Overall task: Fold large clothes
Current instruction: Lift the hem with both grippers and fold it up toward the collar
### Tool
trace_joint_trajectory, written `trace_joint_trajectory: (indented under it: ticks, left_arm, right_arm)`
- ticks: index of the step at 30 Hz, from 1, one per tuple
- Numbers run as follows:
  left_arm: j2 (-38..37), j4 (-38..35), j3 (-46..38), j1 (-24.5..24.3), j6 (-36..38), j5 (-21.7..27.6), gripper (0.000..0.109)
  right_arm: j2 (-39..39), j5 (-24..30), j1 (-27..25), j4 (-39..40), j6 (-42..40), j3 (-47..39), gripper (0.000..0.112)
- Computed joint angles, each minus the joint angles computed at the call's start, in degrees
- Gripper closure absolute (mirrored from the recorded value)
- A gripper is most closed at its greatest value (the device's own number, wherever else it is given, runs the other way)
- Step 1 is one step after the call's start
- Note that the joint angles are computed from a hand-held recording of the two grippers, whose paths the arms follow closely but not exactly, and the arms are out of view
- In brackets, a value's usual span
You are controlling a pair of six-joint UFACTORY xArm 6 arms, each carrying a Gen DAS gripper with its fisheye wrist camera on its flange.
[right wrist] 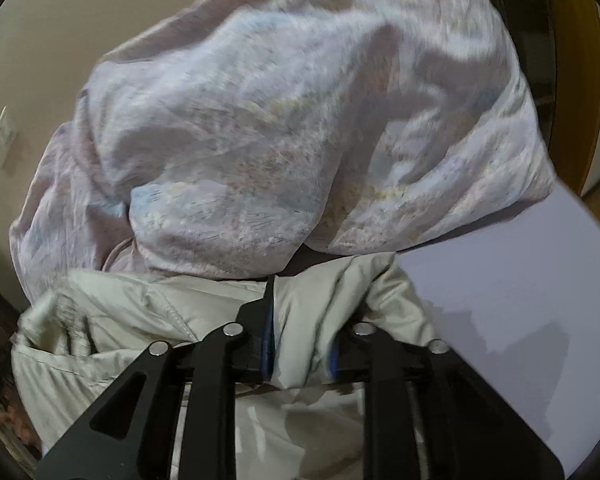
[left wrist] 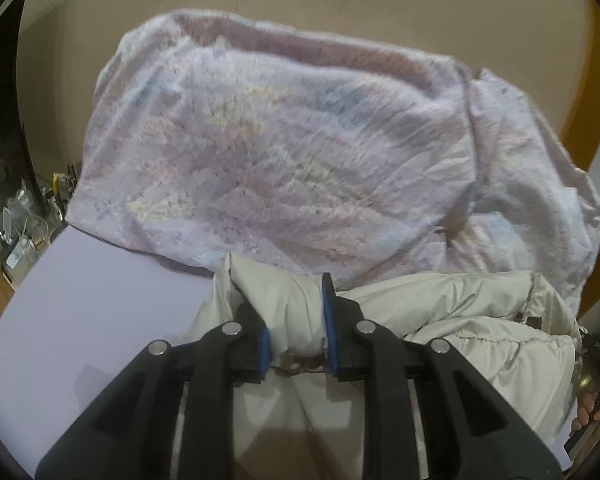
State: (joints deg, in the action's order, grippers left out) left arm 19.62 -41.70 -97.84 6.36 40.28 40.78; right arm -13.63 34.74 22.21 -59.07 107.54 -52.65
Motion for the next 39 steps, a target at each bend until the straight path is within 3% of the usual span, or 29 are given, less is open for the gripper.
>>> trace_joint_trajectory:
  ticks: [2,5,8,9,10,16,22,27,31,37,39]
  left_arm:
    - [2.41,1.04,-1.63,-0.72,-1.96,-0.96,0.081]
    - [4.33,0.7,-3.52,-0.58,-3.48,-0.31,0.068]
    - [3.28,-2.92,-2.92,0.11,-1.03,-0.39,0.042]
    - [2.02,-3.85,-1.35,0.0,0.24,-2.51,0.025]
    - [-0.07,-6.13,1.29,-0.12,3.43,-5.59,0.022]
    - [-10.79,-12.99,14.66,0.3,17.18,-6.93,0.019]
    - [-17.69,-15.13,27.93,-3.96,28.28,-14.9,0.018]
    - [-13.49,-7.13,28.26,-8.51,22.18,-24.88,0.018]
    - [-8.99,2.8,25.31,-9.95,11.22,-30.09,0.017]
    - [-2.63,24.8,19.51,-9.7,-11.21,-31.53,0.016]
    - [-0.83,27.01,17.21,-9.46,-14.25,-30.26,0.013]
  right_arm:
    - [1.0,-3.82,-2.14,-0.06,2.61,0.28,0.073]
    - [0.0,-5.57,-2.87,-5.74,8.98,1.12,0.059]
    - [-2.03,-0.48,-0.09,-12.03,12.19,1.24,0.043]
    - [-2.58,3.53,2.01,-13.41,11.85,0.94,0.04]
    - [-3.05,5.81,3.6,-13.97,10.58,0.88,0.04]
    - [-0.61,3.59,8.09,-9.26,-2.03,0.73,0.04]
    - [8.99,9.39,13.24,-4.74,-15.7,-6.72,0.043]
    - [16.33,13.02,13.08,-0.92,-19.31,-13.41,0.046]
    - [19.47,13.55,11.37,0.09,-18.14,-16.26,0.046]
    - [23.02,12.99,8.6,1.12,-16.29,-19.54,0.043]
    - [23.63,12.0,7.72,0.67,-14.86,-19.66,0.04]
